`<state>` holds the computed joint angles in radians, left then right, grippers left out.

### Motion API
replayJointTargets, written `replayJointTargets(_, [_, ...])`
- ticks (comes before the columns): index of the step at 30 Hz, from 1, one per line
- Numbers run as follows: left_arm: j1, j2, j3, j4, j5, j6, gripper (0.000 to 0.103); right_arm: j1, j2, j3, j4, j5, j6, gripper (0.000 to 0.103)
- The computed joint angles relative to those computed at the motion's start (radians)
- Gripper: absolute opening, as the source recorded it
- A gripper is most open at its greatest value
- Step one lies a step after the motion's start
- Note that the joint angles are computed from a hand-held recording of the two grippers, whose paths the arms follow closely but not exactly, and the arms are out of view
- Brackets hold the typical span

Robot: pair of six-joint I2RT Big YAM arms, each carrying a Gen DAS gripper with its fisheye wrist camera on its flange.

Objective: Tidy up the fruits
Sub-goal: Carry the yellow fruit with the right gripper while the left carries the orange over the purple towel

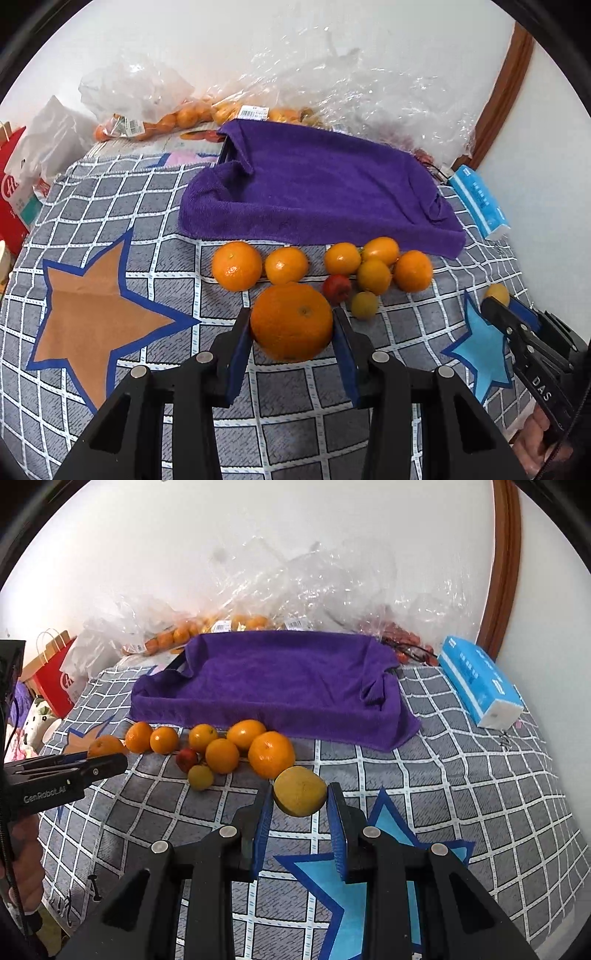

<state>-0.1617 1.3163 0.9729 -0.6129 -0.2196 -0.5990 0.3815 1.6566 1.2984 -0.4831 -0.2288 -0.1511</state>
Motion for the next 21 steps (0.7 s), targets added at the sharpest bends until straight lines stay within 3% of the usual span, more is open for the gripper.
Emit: replayJointTargets(21, [0.000,-0.062,0.063,-0.013,0.002,0.045,0.040,0.019,-0.006,0.078,-0.006,0.021,0.017,0.029])
